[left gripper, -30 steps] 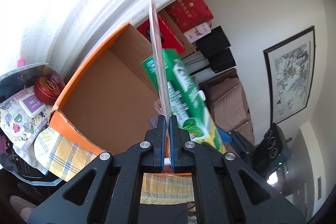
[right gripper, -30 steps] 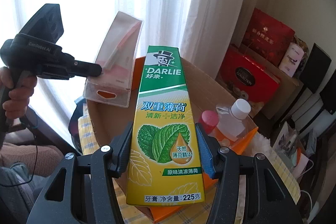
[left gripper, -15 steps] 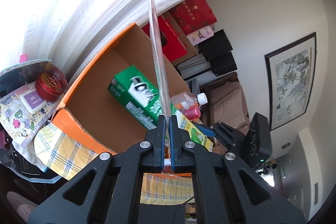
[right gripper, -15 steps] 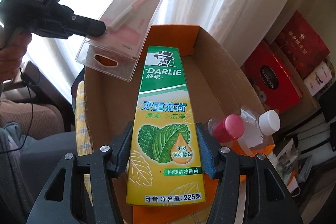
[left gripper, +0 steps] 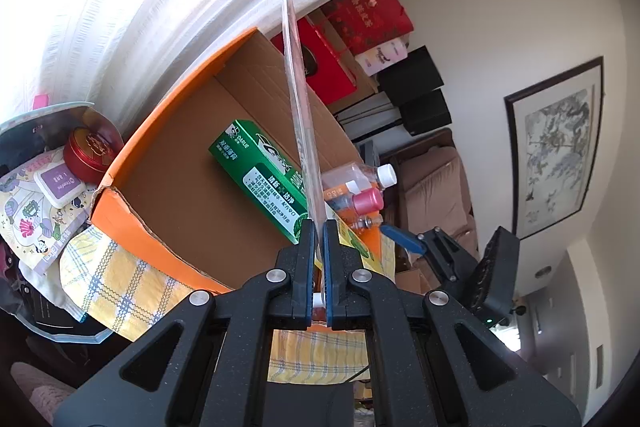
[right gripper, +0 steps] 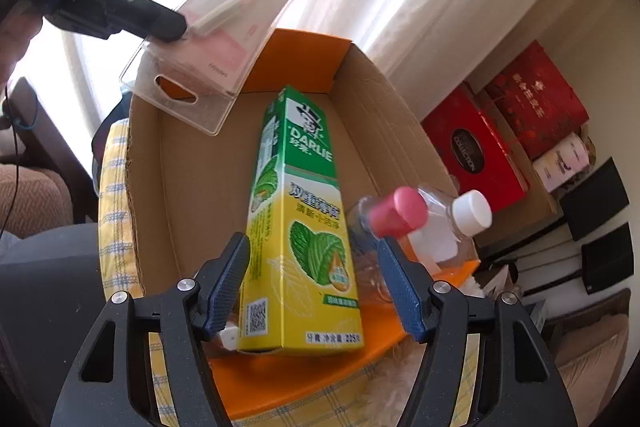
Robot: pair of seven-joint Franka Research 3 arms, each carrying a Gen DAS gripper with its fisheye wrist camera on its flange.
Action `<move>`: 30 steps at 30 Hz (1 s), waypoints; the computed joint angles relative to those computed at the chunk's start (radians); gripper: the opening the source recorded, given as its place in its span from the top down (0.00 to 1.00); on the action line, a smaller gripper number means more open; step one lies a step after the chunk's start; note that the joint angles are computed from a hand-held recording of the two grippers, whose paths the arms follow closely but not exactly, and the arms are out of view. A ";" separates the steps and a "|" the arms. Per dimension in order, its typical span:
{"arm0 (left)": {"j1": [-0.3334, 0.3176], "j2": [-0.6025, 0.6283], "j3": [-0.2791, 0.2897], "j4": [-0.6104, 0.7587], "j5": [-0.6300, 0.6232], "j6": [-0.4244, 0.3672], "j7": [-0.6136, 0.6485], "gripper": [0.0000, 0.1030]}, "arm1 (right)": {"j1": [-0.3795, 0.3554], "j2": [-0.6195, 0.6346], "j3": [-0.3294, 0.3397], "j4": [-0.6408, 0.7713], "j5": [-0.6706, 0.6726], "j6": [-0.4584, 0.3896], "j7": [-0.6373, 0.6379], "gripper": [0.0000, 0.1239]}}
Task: Organize objects
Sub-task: 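Lower pouch and toothpaste box into the orange box and open both tools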
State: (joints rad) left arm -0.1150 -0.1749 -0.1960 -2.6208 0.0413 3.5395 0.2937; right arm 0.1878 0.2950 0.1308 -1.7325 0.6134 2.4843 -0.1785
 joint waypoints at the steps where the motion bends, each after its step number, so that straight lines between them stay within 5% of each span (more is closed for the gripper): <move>1: -0.003 0.000 0.004 0.001 0.006 -0.001 -0.004 0.97 | -0.002 -0.002 -0.002 0.001 0.000 -0.006 0.002 0.48; 6: -0.021 0.003 0.039 0.003 0.064 -0.012 -0.048 0.97 | -0.010 -0.012 -0.004 -0.009 0.009 0.003 -0.017 0.66; 9: -0.038 0.008 0.069 0.012 0.120 -0.031 -0.091 0.97 | -0.001 -0.015 -0.003 -0.039 0.018 0.094 -0.035 0.66; 13: -0.054 0.015 0.099 0.024 0.196 -0.053 -0.148 0.97 | -0.017 -0.009 -0.006 -0.014 0.020 0.016 0.009 0.66; 18: -0.047 0.021 0.091 0.024 0.209 -0.076 -0.175 0.96 | -0.019 -0.016 -0.006 -0.027 0.058 0.023 0.039 0.66; 25: -0.118 0.061 0.225 0.048 0.471 -0.074 -0.399 0.94 | -0.026 -0.020 -0.010 -0.026 0.104 0.001 0.124 0.66; 28: -0.080 0.060 0.185 0.048 0.469 -0.072 -0.402 0.92 | -0.028 -0.029 -0.010 -0.041 0.114 0.006 0.130 0.65; 30: -0.071 0.052 0.173 0.052 0.478 -0.082 -0.410 0.81 | -0.029 -0.035 -0.012 -0.049 0.120 0.011 0.136 0.65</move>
State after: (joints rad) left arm -0.1856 -0.1228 -0.0227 -2.5687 0.5189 3.4573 -0.1158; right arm 0.1591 0.2601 0.1187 -1.7818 0.7334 2.4951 -0.0430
